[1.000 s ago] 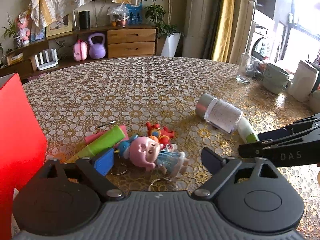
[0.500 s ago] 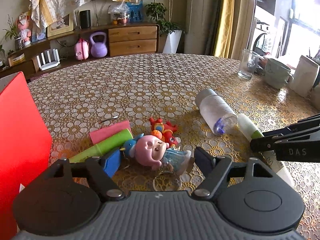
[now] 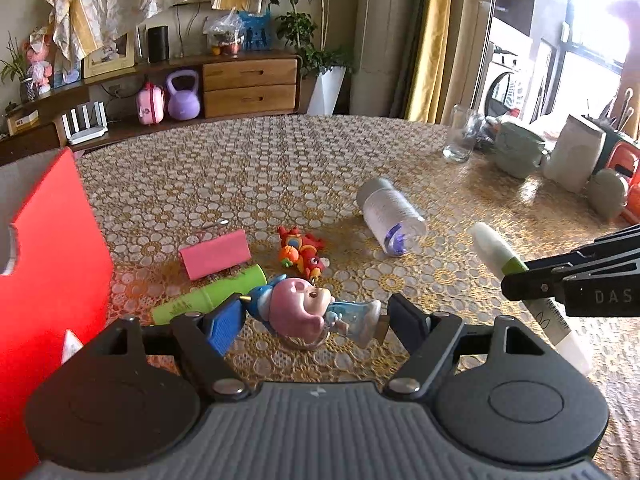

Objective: Organize rigid objects
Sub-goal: 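Grasp the white-green marker with the right tool while the left grasps the pink doll keychain, then carry the marker and doll keychain with both tools over the red box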

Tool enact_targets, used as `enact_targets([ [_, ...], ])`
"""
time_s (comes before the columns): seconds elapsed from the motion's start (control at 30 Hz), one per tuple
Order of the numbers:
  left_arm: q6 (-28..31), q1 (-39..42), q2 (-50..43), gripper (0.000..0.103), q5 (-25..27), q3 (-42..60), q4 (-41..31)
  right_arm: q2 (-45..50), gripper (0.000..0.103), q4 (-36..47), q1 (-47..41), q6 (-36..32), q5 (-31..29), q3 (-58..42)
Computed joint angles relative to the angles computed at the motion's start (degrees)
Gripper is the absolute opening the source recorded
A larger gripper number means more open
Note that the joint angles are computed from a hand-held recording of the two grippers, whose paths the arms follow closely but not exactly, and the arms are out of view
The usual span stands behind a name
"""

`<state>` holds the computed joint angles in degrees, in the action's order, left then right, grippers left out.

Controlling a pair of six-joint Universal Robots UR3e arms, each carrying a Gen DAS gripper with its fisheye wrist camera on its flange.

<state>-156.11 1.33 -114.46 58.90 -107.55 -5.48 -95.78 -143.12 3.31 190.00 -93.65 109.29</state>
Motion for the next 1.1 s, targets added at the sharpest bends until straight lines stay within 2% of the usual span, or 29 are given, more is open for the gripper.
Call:
enact_targets([
  [0.2,3.38,3.53,8.97,0.078,-4.15,-5.28,-4.31,-3.36,0.018,4.8,2.8,1.74,0.06,-2.95],
  [0.43,7.85,8.63,19.46,0.078,-9.03,-8.24,-14.14,-3.31,0.018,11.18,8.59,4.78,-2.6,-10.66],
  [0.8,20.64,20.08,34.34,0.078,-17.2,-7.42,-37.97,3.98,0.018,16.99,20.3,8.47,-9.49,-26.15],
  [1.1,31.79,31.02,38.43,0.078,-21.73,-0.93,-57.76,16.09,0.018,20.7,28.68,9.24,-13.73,-43.41],
])
